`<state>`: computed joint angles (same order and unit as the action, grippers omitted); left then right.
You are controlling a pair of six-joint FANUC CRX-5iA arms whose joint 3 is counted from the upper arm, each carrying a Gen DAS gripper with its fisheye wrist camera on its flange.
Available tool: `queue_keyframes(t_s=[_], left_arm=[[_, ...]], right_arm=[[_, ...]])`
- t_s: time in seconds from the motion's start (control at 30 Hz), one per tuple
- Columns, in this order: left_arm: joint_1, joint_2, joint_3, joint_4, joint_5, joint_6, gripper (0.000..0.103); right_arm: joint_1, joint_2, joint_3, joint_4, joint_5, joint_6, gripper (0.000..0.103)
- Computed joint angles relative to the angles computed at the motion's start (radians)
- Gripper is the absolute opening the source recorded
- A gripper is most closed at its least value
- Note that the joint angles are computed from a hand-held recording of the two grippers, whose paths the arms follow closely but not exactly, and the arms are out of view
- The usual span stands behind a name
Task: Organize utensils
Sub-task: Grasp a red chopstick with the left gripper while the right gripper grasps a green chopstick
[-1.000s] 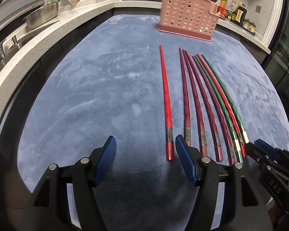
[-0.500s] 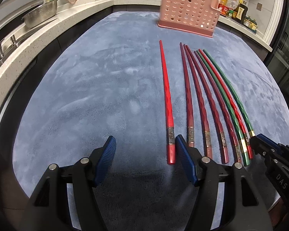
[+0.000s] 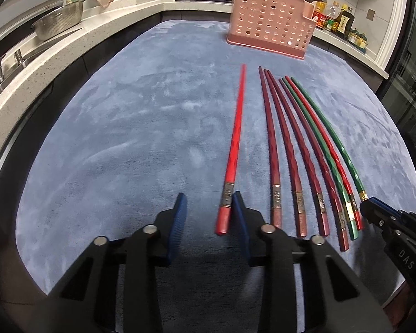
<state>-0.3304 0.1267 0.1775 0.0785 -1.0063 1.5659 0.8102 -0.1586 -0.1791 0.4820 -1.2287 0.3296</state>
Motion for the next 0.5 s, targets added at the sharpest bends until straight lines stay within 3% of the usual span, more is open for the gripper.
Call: queue_keyframes(t_s=[0.17,0.5], left_arm=[[0.013,-0.001,-0.005,0.022,-0.002,-0.012,0.015],[0.026,-0.011,-0.007,0.055,-0.014,-0.032,0.009]], right_arm=[[0.008,-0.012,-0.008,0.0,-0.002,-0.015,0.009],[0.017,-0.045,-0.016,0.025,-0.018,-0.047,0.008]])
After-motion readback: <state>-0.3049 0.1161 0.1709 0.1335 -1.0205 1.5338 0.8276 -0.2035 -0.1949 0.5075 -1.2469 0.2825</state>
